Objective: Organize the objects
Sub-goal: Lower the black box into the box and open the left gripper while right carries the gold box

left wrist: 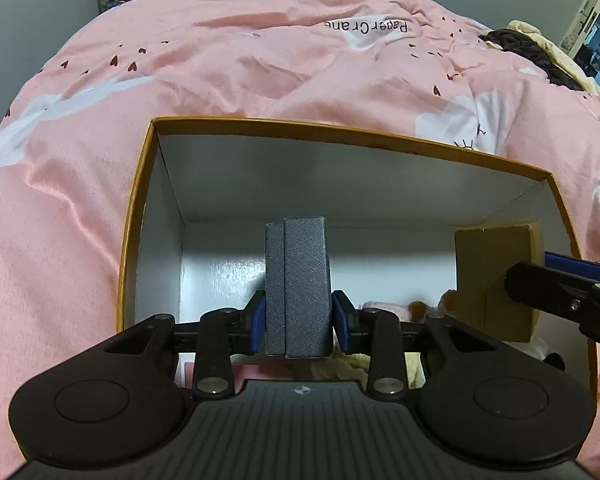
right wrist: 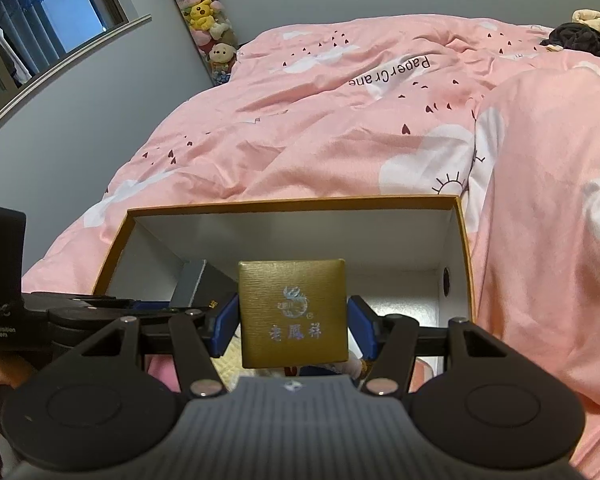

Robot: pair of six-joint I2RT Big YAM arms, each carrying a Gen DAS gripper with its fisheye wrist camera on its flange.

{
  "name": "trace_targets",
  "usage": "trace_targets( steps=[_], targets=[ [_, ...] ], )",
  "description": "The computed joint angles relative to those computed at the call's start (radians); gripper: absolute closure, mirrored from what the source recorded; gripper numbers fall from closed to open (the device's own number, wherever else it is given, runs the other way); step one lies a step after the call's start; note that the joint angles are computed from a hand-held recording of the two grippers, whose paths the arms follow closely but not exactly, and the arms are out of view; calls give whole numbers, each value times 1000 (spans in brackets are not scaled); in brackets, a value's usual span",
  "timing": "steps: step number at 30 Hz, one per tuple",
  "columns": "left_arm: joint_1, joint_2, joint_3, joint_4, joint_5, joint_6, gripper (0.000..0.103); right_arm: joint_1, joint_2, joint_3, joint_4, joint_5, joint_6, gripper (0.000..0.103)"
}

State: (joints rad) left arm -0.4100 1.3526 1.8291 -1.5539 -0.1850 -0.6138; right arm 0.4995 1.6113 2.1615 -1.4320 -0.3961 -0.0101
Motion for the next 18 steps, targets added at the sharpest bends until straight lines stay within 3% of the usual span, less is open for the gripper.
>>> trace_targets(
  steps=[6, 11, 18],
  targets=[
    [-42, -5, 27, -4, -132, 69, 64, 1, -3, -1, -3, 0, -3, 43],
    [-99, 28, 69, -86, -316, 143, 63, 2, -5, -1, -6, -8, -12, 43],
    [-82, -7, 80, -73, -280, 112, 63, 9, 5, 13, -18, -10, -22, 43]
  ],
)
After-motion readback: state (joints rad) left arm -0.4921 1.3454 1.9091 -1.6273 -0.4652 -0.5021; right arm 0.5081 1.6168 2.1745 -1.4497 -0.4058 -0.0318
